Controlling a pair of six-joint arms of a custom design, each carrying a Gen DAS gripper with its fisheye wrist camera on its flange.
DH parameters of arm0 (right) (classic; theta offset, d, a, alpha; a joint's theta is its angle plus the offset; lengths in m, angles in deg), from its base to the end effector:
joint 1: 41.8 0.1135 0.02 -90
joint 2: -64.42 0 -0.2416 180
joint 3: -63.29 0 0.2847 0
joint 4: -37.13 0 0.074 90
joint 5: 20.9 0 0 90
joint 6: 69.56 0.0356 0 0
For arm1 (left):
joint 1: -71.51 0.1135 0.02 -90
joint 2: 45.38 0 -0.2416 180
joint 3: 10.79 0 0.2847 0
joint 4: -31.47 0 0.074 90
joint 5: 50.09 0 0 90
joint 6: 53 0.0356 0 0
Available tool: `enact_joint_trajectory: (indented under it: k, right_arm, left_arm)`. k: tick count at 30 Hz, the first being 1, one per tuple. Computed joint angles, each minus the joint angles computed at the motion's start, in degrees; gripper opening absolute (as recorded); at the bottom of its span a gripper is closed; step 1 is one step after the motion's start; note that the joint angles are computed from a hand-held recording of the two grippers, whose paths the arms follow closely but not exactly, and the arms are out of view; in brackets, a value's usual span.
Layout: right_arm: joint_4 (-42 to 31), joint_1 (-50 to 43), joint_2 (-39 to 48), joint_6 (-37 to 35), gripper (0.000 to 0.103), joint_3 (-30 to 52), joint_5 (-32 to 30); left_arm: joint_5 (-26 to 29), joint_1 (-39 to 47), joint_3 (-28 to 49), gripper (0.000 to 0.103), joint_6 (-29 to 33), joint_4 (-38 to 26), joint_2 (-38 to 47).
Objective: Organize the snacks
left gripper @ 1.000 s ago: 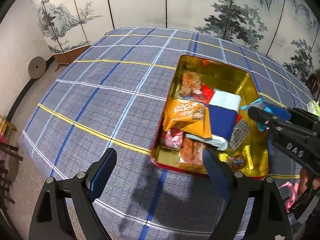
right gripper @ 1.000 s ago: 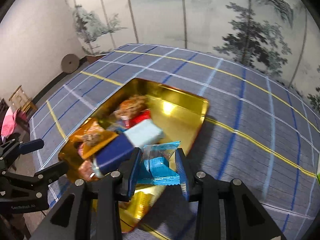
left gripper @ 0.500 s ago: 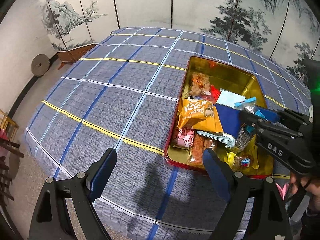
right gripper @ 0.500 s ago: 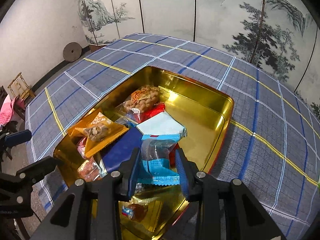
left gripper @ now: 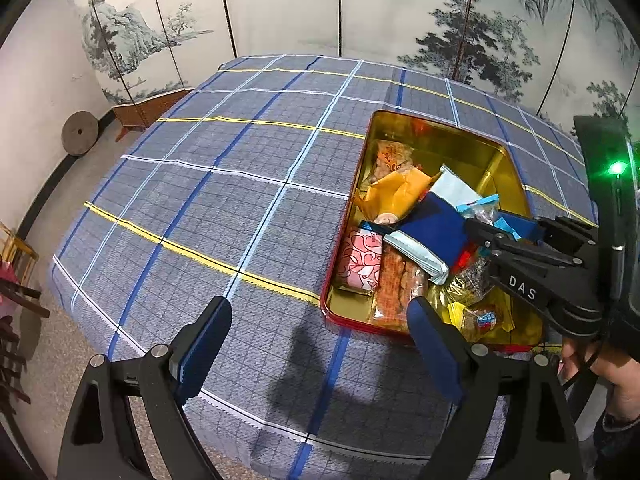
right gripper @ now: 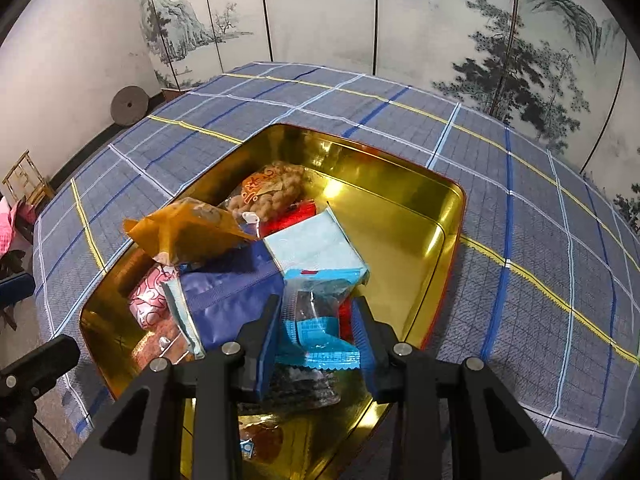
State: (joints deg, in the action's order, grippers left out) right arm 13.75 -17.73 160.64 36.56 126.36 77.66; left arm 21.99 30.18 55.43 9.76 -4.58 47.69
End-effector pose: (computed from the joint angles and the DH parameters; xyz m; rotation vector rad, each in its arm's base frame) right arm 0.3169 0.1358 0.1069 -0.1192 2.5401 0.0840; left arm 0.2596 -0.2137 0.1301 0.2191 2.5719 -0.0141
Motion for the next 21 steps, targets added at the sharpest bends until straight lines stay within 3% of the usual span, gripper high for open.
enact_joint_trajectory:
  k: [2,5,8,13,21]
  right_arm:
    - [-0.3,0.1,-0.2,0.2,0.038,0.0,-0.1]
    - [-0.7,0.8,-1.6,0.4,0.055,-0.6,0.9]
    - [-0.4,1.1,-4.1,0.7,0.058,-2.0,1.3]
    - [-2.0,2.1,-10.5,2.7,0.081,-5.4,3.6]
    - [-7.8,3.5,-21.7,5.9,0.083,-11.7,7.8]
  left_arm:
    - [-0.2,-0.4,0.1,0.088,-0.2,-0.1,0.0]
    - [-0.5,-1.0,0.3,0.088,-0.4,-0.4,0.1]
    - [-0.6,-1.4,0.6,0.088,-0.4,-0.6,0.4]
    - [-1.0,-2.4,1.4,0.088,-0.6,-1.1,0.8]
    - [-1.7,-4.4,2.7,0.089,-1.1,-1.8,2.0]
